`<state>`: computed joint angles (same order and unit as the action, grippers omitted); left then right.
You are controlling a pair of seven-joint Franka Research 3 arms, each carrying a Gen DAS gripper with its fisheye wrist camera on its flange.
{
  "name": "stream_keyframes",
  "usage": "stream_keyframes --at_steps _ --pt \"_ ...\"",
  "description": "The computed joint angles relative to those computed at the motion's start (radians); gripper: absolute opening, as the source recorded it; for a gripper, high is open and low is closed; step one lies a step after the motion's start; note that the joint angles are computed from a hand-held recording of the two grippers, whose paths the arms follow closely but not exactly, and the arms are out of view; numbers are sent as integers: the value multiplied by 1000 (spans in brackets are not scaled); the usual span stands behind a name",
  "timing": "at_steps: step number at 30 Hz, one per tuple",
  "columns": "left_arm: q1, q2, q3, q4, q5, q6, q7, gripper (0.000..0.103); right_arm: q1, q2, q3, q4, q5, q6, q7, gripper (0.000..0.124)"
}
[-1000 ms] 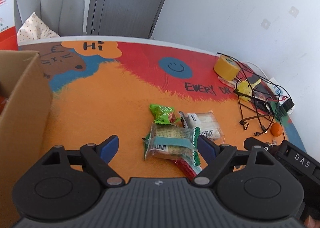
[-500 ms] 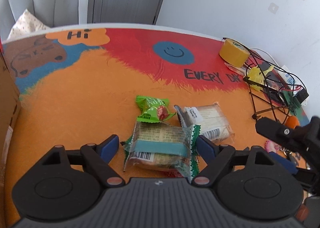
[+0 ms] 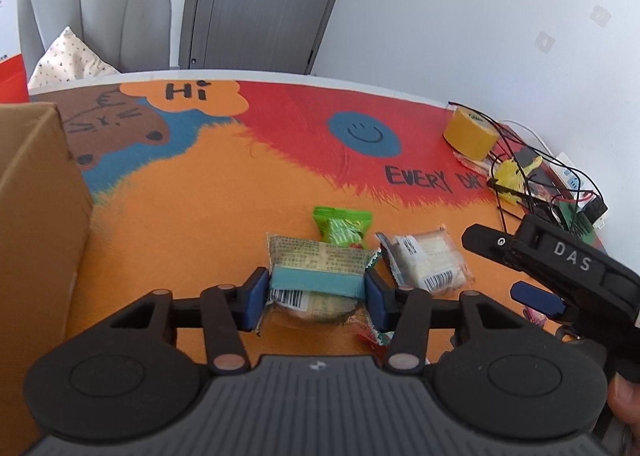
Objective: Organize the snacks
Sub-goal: 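Grasp the green-banded bread pack with the left gripper while the right grasps the white bread pack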
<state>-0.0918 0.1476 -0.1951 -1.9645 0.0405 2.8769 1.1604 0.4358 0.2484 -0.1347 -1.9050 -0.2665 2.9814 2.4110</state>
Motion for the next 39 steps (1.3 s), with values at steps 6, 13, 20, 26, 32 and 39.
stream_keyframes --at_steps 6,13,20,26,32,39 --pt "6 -12 32 -12 51 8 -69 50 17 36 -14 64 -44 -48 -5 103" --pt "31 -18 38 -23 49 9 -96 50 14 88 0 152 -54 -117 -69 103" --pt "50 -11 30 -22 17 14 -82 50 25 115 0 200 -82 -169 -95 103" --pt "51 -12 24 -27 -4 16 -63 50 17 121 40 198 -57 -196 -176 103" --pt "53 -26 12 -48 -43 24 -36 50 108 104 -34 164 -242 -240 -101 63" --pt "41 -83 3 -105 -115 57 32 50 58 10 1 56 -245 -162 -5 57"
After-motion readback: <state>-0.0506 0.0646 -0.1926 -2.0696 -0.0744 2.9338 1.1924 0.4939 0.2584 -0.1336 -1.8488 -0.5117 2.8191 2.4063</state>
